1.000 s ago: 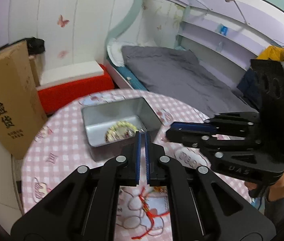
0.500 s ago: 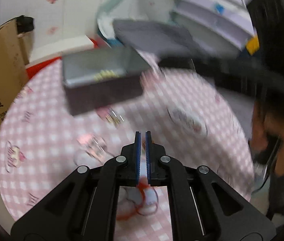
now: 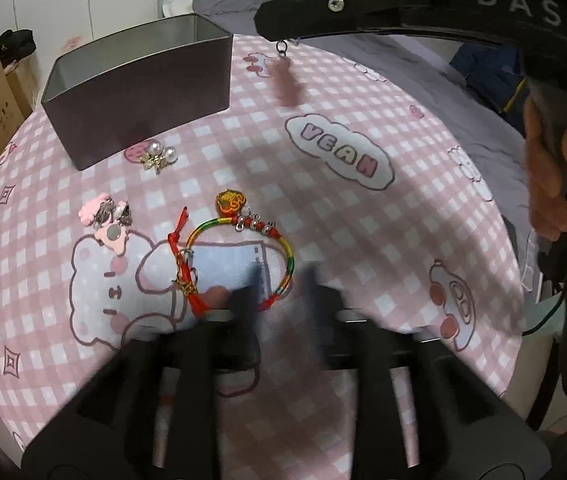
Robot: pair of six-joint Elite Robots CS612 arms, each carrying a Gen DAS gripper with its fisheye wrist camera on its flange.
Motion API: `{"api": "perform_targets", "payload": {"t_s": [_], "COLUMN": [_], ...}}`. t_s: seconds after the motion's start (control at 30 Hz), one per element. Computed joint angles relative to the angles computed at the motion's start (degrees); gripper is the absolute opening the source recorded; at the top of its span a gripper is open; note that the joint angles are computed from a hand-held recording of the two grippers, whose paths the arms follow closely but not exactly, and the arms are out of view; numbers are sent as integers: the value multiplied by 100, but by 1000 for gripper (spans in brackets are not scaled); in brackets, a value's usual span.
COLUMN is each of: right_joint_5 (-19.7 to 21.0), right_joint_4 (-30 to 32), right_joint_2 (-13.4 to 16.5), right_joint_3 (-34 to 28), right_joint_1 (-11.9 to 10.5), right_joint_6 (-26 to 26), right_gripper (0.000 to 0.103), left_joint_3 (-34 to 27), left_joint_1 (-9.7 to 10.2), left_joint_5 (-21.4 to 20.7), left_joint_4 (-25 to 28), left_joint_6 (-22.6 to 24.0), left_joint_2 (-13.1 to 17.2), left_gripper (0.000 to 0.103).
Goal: Organize jewelry
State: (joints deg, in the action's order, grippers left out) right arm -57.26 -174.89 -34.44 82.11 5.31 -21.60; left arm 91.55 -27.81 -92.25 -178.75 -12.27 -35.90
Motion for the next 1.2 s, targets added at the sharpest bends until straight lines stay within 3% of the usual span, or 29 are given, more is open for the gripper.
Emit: {"api": "perform_targets", "payload": {"t_s": [0.03, 0.17, 0.27, 0.33, 0.4, 0.67, 0.87, 0.93, 1.07, 1.2], "right_joint_5": [11, 26, 44, 42, 59, 124, 217, 264, 300, 248], "right_joint_4": [1, -1, -34, -48, -58, -106, -217, -241, -180, 53], "right_joint_2": [-4, -17, -22, -17, -13, 42, 125, 162, 280, 421], "right_joint_3": [17, 71, 92, 79, 68, -137, -420, -521, -812, -1090], "right_joint_1": [-5, -19, -35, -34, -35, -1, 34, 53, 111, 162], "right_joint_6": [-4, -9, 17, 39, 47, 98, 231, 274, 353, 349], "right_gripper": [11, 11, 11, 11, 11, 11, 11, 11, 11, 11], "left_joint_3": [30, 10, -25, -35, -30, -55, -136, -219, -408, -720], "left_joint_1": [-36, -76, -145, -144, -117, 118, 375, 406, 477, 528], "left_joint_5": [178, 461, 836, 899, 933, 672, 194, 247, 190, 135], "left_joint_4": [-131, -20, 4, -4, -18, -608, -1574, -1719, -1846, -1486], "left_joint_6": [-23, -30, 65, 36, -26, -429, -636, -606, -538, -553], "left_joint_2": [10, 30, 60, 68, 62, 11, -78, -93, -62, 70], "left_gripper": [63, 59, 38, 17, 4, 3, 3, 3, 3, 3]}}
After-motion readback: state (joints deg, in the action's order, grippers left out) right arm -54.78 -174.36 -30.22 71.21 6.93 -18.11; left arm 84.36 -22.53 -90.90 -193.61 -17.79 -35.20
